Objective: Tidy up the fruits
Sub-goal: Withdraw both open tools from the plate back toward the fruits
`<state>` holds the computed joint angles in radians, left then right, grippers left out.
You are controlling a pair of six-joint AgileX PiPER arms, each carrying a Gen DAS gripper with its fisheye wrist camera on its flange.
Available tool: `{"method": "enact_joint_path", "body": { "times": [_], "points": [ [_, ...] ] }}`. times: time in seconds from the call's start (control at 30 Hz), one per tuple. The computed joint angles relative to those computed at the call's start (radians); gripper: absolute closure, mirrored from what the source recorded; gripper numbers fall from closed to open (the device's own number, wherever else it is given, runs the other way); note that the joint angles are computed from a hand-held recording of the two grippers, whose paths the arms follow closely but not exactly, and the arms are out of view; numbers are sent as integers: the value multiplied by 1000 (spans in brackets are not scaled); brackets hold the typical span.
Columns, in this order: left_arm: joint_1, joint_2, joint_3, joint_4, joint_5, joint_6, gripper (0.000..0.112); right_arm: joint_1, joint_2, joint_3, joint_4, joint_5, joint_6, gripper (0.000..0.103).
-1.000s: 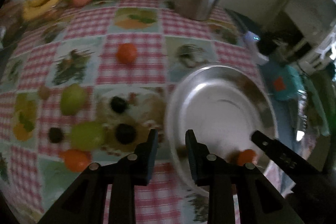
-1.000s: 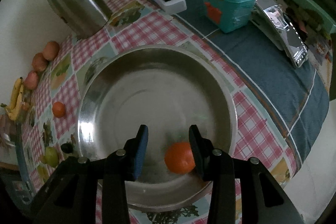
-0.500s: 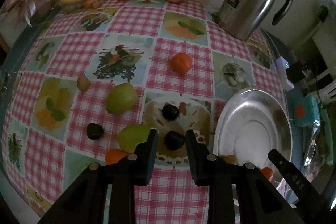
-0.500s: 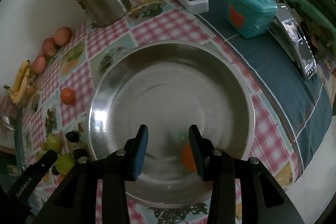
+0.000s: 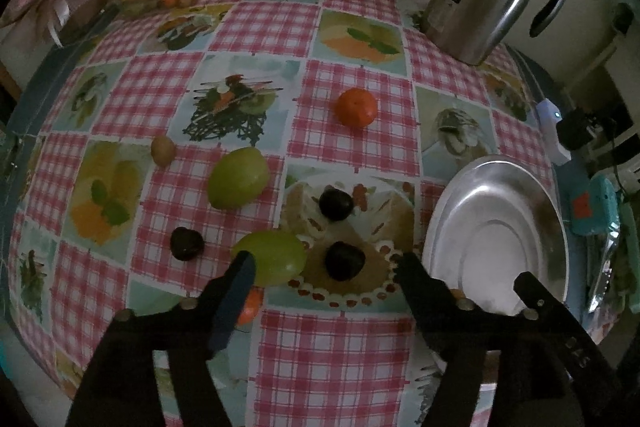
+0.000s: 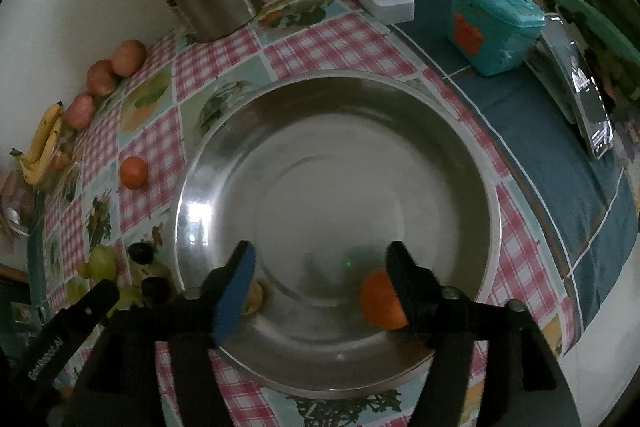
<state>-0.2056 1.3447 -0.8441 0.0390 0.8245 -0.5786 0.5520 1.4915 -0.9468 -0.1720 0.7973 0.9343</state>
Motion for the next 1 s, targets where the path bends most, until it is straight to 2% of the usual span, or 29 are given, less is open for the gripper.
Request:
{"method": "enact_joint_path", "body": {
  "times": [0.07,0.17,0.27,0.53,0.73,1.0],
  "points": [
    [-1,1,1,14,3,-13,19,5,-2,3,-14,-8,9,22],
    [-28,6,-1,89,16,-73,10,20,-1,6,-63,-7,49,8],
    [-49,-1,3,146,20,-108,9,29,-1,9,-90,-12,58,7],
    [-7,-29,20,146,5,-79,9,42,2,17,-86,-54,41,7],
    [-5,-50,20,214,16,-89,9,51,8,19,-69,-79,27,7],
    [57,-106,30,226,0,-19,9,81,18,-17,-65,-87,20,7]
  ]
}}
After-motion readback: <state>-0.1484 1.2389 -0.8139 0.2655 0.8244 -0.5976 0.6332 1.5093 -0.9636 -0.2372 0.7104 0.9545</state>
